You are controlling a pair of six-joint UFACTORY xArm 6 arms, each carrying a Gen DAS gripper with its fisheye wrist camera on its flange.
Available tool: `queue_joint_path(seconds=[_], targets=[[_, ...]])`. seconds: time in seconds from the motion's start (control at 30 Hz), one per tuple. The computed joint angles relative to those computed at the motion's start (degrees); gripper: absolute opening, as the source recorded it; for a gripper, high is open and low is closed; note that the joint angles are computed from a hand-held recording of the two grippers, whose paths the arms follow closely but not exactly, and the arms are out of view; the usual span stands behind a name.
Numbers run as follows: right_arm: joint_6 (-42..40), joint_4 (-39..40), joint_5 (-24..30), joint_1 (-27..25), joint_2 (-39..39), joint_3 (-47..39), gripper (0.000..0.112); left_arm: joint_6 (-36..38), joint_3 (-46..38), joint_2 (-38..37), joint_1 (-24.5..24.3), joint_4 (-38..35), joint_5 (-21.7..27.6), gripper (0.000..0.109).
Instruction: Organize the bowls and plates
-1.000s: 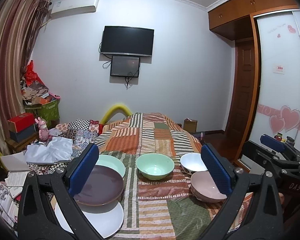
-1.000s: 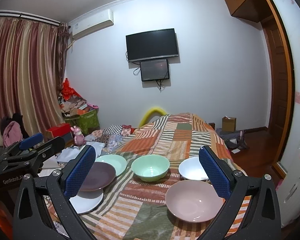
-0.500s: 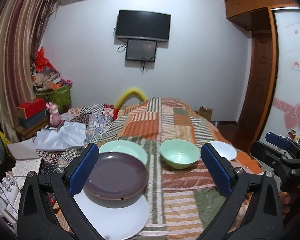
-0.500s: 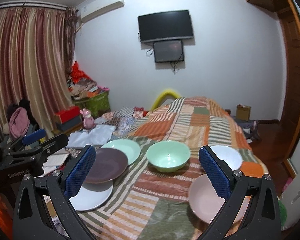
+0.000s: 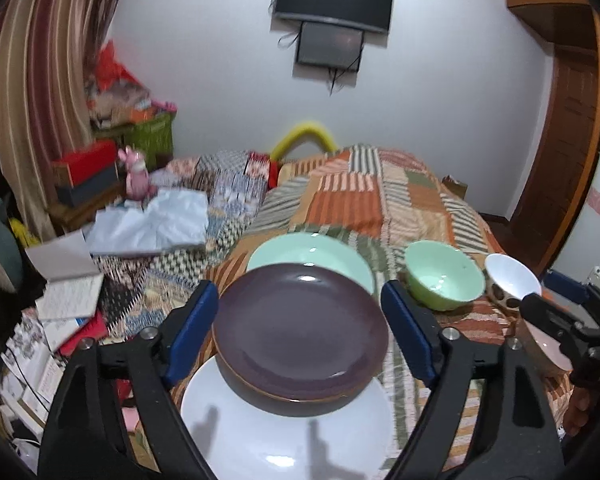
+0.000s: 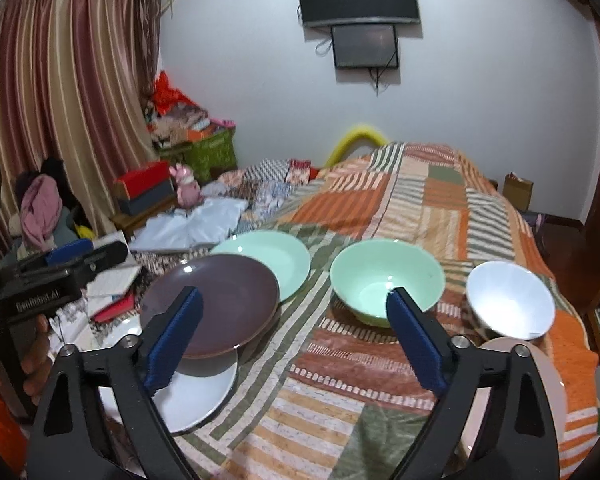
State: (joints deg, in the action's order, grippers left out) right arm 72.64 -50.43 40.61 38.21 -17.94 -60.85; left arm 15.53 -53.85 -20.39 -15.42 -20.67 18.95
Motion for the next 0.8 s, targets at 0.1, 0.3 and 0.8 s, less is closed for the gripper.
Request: queue_joint_path(seconds=[0.1, 0.3, 0.8], targets=[[-2.74, 3.07, -1.41, -1.1, 2.52, -1.29, 0.082, 1.29, -2.77, 3.87, 1.74, -0.88, 1.76, 0.082], [-9.66, 10.58, -5.47, -3.73, 8.25, -4.05, 0.068, 0.88, -7.68, 10.5, 5.39, 0.51, 6.16, 0.057], [-21.56, 26.53, -9.9, -6.42, 17.82, -8.52, 0.05, 3.36, -17.85, 23.54, 9.09, -0.84, 16.55, 0.038]])
